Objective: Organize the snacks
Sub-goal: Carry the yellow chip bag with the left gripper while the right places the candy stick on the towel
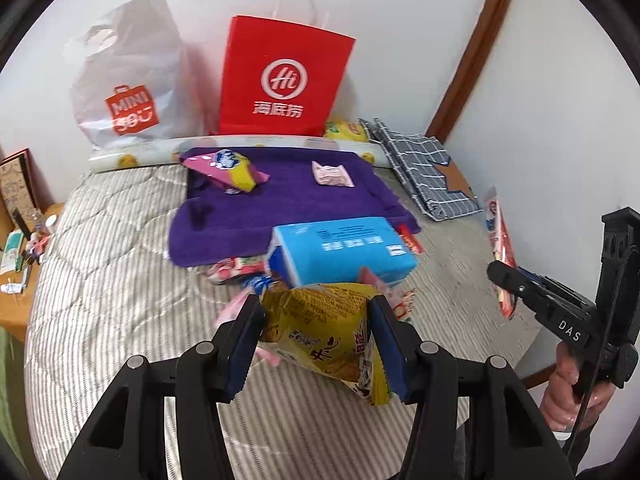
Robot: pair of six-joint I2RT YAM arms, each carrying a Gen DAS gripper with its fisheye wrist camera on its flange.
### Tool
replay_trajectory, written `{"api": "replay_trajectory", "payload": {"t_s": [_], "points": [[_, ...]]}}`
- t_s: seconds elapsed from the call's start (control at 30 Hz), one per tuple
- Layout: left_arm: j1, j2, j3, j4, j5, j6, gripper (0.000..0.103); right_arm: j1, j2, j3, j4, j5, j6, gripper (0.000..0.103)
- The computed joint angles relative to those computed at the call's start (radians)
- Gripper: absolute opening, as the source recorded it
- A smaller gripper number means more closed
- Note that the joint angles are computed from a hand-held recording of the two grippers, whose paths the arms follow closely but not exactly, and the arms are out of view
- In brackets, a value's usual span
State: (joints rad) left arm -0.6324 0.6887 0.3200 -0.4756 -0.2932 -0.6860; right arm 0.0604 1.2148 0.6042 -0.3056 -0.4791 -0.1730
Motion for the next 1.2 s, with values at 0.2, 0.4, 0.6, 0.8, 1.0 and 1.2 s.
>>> {"api": "replay_trajectory", "payload": {"t_s": [0.2,0.4,0.6,0.8,1.0,1.2], "points": [[0.012,0.108,0.041,0.092,0.015,0.022,0.053,0.023,0.047,0.043,0.021,0.006,0.009,0.018],[0.095,0.213,0.093,0.177,0.080,0.088,0.053,0.057,0.142,0.121,0.061,0.014,0.047,0.018],[0.155,0.332,0.152,0.258,0.109,0.150,0.053,0.092,0.271,0.221,0.109,0.033,0.076,0.018],[0.239,0.469,0.226,0.315,0.149,0.231,0.053,0.126,0.416,0.341,0.135,0.054,0.102,0.018],[0.354,0.580,0.278,0.370,0.184,0.304,0.053,0.167,0.560,0.478,0.146,0.077,0.110,0.018],[0.479,0.716,0.326,0.461,0.249,0.357,0.053,0.199,0.704,0.644,0.133,0.097,0.118,0.018]]}}
